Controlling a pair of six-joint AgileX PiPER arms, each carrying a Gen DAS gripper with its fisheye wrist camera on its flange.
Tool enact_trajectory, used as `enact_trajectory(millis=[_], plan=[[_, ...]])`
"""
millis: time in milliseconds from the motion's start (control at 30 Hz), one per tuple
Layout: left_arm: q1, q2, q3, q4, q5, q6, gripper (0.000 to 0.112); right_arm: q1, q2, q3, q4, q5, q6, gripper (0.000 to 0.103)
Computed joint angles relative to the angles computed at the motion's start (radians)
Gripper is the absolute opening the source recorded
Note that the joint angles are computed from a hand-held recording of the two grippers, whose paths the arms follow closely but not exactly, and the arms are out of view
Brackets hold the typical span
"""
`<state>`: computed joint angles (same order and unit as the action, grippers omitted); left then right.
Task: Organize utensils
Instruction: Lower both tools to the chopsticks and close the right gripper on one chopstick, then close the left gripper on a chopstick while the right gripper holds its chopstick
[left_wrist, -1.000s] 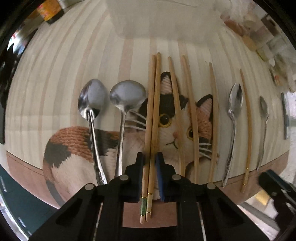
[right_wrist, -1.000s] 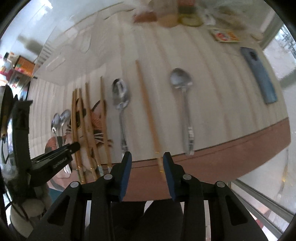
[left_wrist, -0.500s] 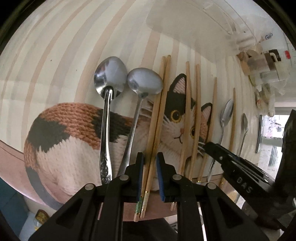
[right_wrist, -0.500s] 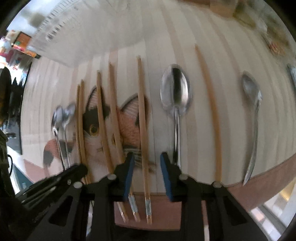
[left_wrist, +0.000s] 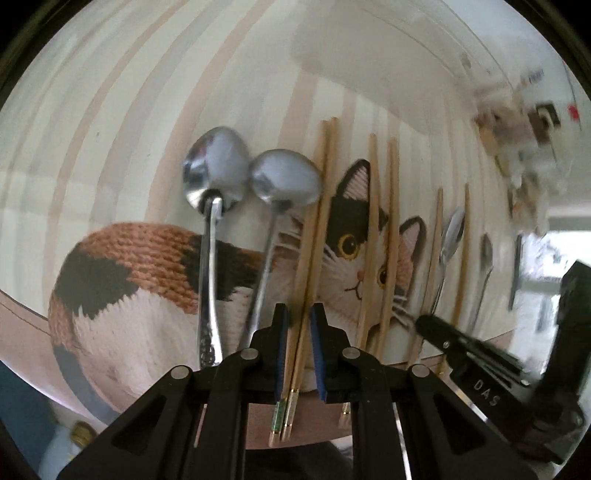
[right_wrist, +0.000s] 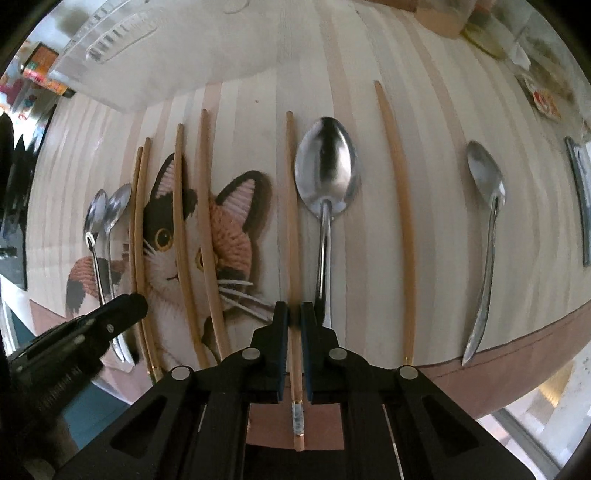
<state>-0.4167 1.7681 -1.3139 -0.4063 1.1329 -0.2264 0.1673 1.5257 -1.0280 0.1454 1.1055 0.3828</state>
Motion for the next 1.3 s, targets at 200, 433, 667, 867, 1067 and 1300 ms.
enact_trajectory(millis=[200,433,667,867,1067,1300], plan=[[-0.025,-0.025,-0.034,0.165,0.051,-0.032,0.01,-0.056,-0.029,0.035,0.014,0.01,-0.052,0.007],[-0.044,-0.023,-0.035,0.193,0.059,-0.015,0.011,-0.055,-0.034,0.038,-0.019,0.02,-0.053,0.007],[-0.058,-0.007,-0.017,0.106,0.009,-0.009,0.012,-0.008,-0.018,0.02,-0.022,0.017,0.01,0.007],[-0.131,0.026,-0.06,0.141,-0.002,-0.064,0.011,-0.021,-0.019,0.018,-0.032,0.026,-0.003,0.007],[-0.163,0.026,-0.079,0.205,0.012,-0.09,0.004,-0.003,-0.009,0.011,-0.045,0.026,0.01,0.007],[-0.145,-0.058,0.03,0.226,0.025,-0.098,0.005,0.028,-0.018,0.02,-0.064,0.056,0.018,0.007]])
